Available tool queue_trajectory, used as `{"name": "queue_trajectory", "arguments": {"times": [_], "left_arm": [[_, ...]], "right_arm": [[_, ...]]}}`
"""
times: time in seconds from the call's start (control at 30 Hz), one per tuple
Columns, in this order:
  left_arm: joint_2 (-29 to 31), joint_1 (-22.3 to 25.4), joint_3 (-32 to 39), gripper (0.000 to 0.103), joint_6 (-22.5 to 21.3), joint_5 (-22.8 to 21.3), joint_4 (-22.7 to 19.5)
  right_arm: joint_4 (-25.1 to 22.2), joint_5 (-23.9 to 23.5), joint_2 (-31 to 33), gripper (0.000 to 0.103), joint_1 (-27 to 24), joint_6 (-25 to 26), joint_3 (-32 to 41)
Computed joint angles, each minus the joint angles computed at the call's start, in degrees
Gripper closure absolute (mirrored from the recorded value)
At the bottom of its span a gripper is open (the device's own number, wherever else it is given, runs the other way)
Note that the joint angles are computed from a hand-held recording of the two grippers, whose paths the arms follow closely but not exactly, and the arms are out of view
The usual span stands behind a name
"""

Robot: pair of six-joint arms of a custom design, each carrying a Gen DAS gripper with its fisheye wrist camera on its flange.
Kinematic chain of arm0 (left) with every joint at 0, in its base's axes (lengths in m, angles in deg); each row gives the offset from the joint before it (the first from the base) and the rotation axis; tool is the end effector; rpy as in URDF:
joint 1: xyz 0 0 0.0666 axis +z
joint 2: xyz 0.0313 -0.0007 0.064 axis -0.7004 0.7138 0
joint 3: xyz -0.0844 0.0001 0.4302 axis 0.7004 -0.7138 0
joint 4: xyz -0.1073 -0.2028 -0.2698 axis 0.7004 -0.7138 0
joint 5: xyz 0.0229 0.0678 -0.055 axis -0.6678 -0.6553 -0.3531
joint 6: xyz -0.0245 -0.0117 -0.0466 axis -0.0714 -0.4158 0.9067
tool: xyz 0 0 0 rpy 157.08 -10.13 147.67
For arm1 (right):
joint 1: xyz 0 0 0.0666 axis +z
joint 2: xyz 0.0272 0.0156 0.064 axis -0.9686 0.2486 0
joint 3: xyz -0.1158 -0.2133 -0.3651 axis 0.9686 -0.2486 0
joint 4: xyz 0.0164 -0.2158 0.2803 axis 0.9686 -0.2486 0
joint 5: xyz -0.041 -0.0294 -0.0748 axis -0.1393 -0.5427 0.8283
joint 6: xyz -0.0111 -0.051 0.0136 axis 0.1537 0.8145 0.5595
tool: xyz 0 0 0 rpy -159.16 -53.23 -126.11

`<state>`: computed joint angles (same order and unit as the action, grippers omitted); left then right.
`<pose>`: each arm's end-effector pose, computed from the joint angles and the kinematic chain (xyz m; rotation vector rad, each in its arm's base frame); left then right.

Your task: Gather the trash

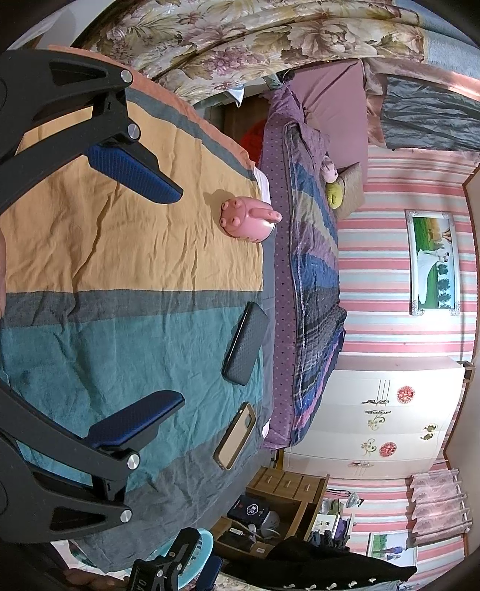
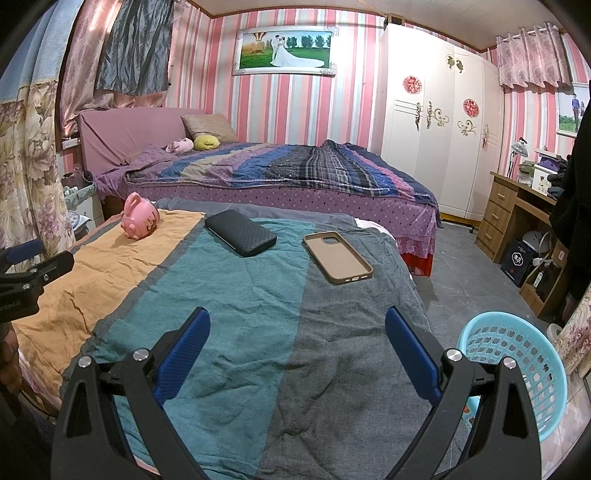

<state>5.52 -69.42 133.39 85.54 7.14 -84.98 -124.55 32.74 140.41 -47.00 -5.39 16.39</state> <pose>0.4082 -0.1856 0.5088 0.2911 2.0127 -0.1929 0.3633 0.1739 0.5166 0.1592 2.0465 -0.1770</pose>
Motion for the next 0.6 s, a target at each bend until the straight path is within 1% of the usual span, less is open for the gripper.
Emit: {"name": "queue_trajectory", "arguments": {"times": [0.5, 0.6], "left_arm": [[0.12, 0.08, -0.10, 0.005, -0.29, 0.50, 0.18], [0.27, -0.04, -0.08, 0.005, -0.91, 0.43, 0.46]], "right_arm": [[-0.03, -0.13, 0.02, 0.009, -0.04, 0.15, 0.03], [-0.10, -0.11, 0.05, 0.009, -0.02, 0.22, 0.07]]}}
